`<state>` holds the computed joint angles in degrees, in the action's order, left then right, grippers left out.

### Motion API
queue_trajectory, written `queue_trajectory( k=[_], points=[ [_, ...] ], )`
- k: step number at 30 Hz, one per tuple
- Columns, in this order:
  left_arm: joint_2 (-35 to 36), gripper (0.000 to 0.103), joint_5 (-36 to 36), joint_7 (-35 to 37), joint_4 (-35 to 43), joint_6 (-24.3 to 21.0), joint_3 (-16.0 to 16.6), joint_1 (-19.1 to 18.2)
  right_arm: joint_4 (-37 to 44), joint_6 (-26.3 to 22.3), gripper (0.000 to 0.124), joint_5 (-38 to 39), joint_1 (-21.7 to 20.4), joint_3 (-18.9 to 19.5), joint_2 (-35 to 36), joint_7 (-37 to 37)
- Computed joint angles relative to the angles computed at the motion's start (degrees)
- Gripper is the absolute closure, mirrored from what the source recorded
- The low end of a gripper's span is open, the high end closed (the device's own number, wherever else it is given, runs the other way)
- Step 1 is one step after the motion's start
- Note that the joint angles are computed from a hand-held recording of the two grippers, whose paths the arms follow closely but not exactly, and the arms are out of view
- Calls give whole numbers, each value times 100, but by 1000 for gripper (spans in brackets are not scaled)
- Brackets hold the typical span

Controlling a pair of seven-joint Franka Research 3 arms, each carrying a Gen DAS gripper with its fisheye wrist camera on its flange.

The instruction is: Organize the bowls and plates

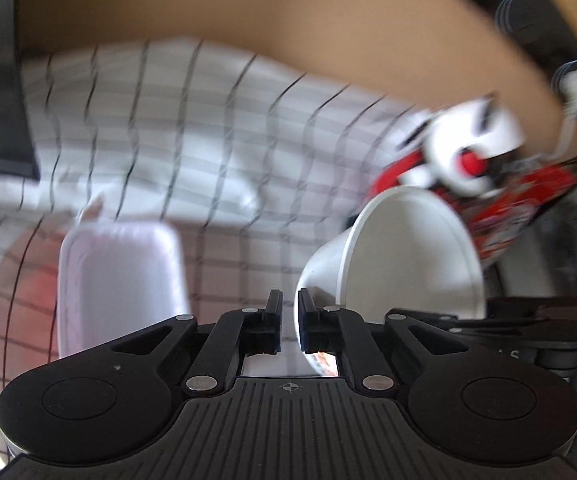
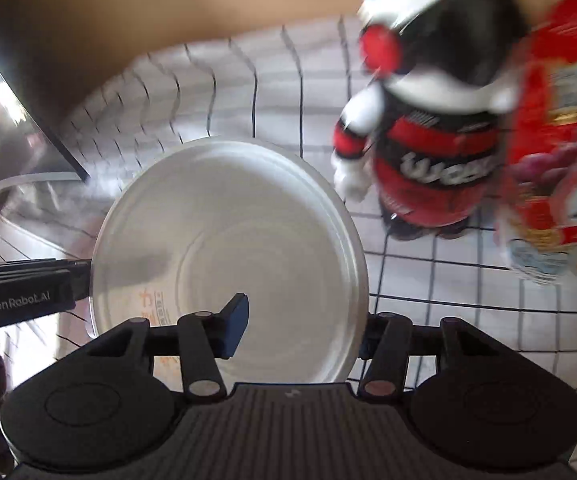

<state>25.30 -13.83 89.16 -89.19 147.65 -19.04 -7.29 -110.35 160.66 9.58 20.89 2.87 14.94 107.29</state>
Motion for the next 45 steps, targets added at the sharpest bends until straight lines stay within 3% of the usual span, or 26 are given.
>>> queue_trajectory(
  k=[5,9,12,15,22,24,28,33,39,45],
  points=[
    [-452,95,-366,576,-287,55,-285,71,-1096,504,71,-1109,190,-309,-1083,1018],
    [-881,95,-928,1258,-680,37,-411,85,-1838,662,71,-1980,-89,-128,-1857,1825],
    [-1108,95,-1201,1619,-827,-212,-352,-29,-2248,601,71,-2137,-356,111,-2314,2028],
    [-1263,95,-1249,1838,-968,-551,-214,-189,-2492,454,71,-1729,-434,246,-2562,1858],
    [-1173,94,-1248,1813,-1330,-1121,70,-380,-2822,376,69,-934,-468,512,-2361,1548],
    [-1129,93,-1051,1568,-1465,-993,143,-442,-2778,342,59,-559,-343,454,-2153,1281],
    [-1202,90,-1156,1488,-1680,-796,116,-350,-2727,306,51,-1187,-442,561,-2007,1768],
    [-1252,90,-1394,1617,-1743,-629,87,-300,-2627,195,49,-1651,-485,532,-1947,2077],
    [-1240,90,-1390,1621,-1816,-404,56,-342,-2562,210,48,-1129,-371,380,-1803,1657],
    [-1486,90,-2059,2127,-2096,181,-75,-257,-2599,367,48,-974,-357,327,-1744,1599]
  ],
)
